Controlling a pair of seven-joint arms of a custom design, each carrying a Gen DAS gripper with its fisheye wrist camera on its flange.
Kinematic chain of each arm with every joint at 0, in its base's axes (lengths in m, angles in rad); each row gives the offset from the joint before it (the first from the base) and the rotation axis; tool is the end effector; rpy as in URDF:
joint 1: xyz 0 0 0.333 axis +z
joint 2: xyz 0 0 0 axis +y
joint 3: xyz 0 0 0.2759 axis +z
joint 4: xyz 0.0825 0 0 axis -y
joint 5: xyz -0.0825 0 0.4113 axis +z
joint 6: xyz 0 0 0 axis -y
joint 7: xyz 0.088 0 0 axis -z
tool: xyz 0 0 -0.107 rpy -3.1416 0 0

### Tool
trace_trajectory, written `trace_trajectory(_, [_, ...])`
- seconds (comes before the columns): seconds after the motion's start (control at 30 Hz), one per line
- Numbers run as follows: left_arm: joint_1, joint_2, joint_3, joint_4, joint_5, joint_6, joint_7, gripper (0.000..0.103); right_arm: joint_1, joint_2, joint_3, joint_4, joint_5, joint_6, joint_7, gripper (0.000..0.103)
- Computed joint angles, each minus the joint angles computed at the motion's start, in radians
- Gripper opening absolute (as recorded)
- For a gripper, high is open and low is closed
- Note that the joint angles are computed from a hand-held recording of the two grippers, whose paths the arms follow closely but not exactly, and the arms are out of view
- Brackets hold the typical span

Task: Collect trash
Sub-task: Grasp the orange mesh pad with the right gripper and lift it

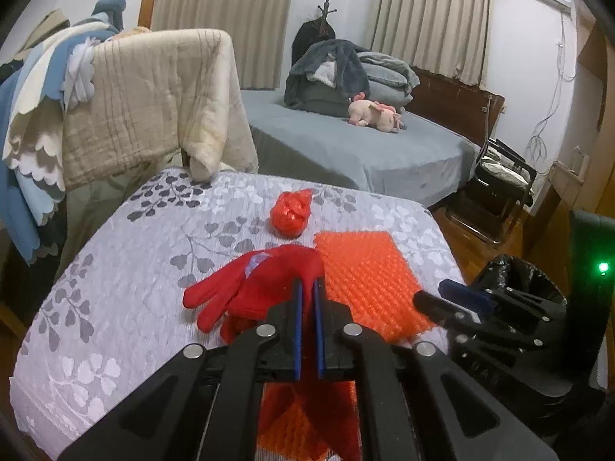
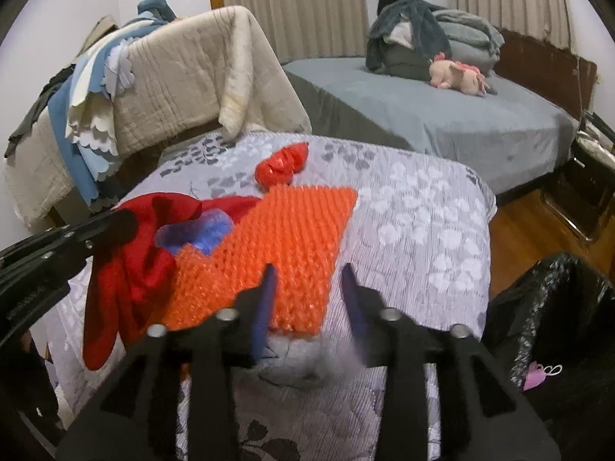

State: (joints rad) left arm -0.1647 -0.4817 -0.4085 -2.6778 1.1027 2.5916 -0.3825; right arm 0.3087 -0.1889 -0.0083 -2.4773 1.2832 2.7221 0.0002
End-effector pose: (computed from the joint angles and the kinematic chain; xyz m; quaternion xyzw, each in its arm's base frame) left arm 0.3728 -0.2427 0.3498 -0.7700 0.4610 -0.2920 0.3306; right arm 0.4888 0.1146 0.3311 -0.8453 0.3590 -0.1167 0.3780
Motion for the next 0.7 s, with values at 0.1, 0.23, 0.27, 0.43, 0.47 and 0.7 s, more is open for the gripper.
trace_trajectory(0.1, [0.010,0.017,0.003,0.005,0.016,0.011,-0.006,0.006,0.000,0.033,0.010,0.016,-0.030,0.008,0.030,0.042])
trace_trajectory(0.23, [0.018,0.032,0.011,0.007,0.033,0.024,-0.016,0.006,-0.014,0.071,0.015,0.043,-0.098,-0.040,0.090,0.024])
trace_trajectory(0.27, [0.018,0.034,0.013,0.007,0.035,0.025,-0.016,0.006,-0.017,0.072,0.016,0.045,-0.108,-0.056,0.094,0.017])
trace_trajectory(0.43, [0.013,0.028,0.021,0.002,0.027,0.024,-0.007,0.006,-0.026,0.039,0.008,0.039,-0.085,-0.098,0.070,0.010])
trace_trajectory(0.47, [0.014,0.028,0.018,0.003,0.030,0.022,-0.010,0.006,-0.028,0.026,0.003,0.036,-0.076,-0.109,0.068,0.010])
trace_trajectory(0.7, [0.003,-0.016,0.002,0.013,0.023,-0.004,0.002,0.006,-0.035,-0.069,-0.034,0.020,-0.027,-0.160,0.027,0.010])
